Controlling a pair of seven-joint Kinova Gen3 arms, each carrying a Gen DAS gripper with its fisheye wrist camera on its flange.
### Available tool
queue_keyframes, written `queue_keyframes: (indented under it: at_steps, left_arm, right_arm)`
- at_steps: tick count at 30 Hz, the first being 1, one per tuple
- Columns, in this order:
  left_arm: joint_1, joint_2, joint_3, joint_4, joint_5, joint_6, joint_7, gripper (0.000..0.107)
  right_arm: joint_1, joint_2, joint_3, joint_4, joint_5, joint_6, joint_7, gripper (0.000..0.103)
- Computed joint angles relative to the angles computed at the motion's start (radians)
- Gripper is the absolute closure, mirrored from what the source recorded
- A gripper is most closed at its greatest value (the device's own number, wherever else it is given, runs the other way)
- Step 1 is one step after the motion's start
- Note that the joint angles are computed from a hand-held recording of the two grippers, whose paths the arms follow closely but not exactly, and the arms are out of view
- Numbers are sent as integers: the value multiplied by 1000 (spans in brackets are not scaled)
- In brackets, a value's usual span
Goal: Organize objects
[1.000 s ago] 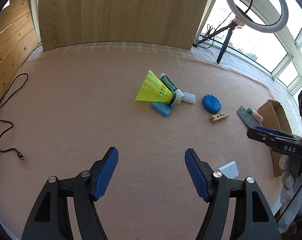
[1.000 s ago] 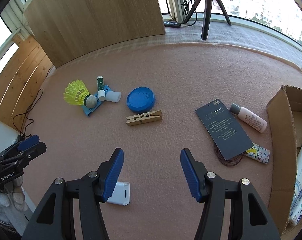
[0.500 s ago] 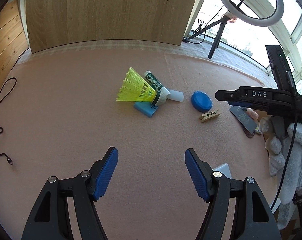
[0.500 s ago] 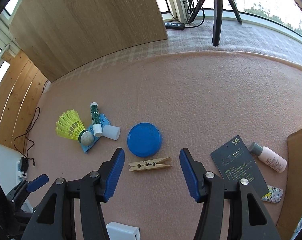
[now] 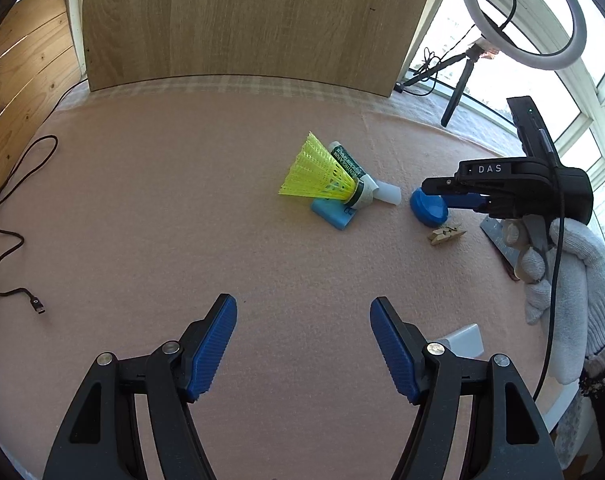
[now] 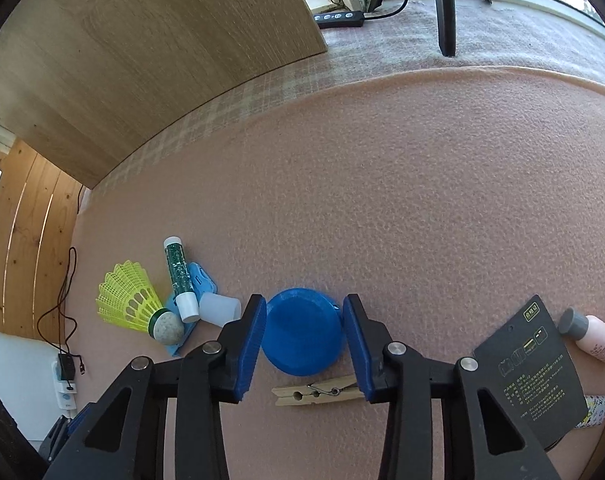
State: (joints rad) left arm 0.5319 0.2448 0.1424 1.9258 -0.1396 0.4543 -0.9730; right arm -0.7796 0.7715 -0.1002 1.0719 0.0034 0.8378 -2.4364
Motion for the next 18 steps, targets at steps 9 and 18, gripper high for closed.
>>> queue_keyframes:
  at_steps: [9,18]
  left_arm:
    - [-7,-20,-3,30,0,-10,14,35]
    - [-16,-40,2,65,-10,-22,30,35]
  right_arm:
    - [-23,67,-42,-125,-21,82,127,75]
    - [-60,126,-63,-248,-72,180,263,76]
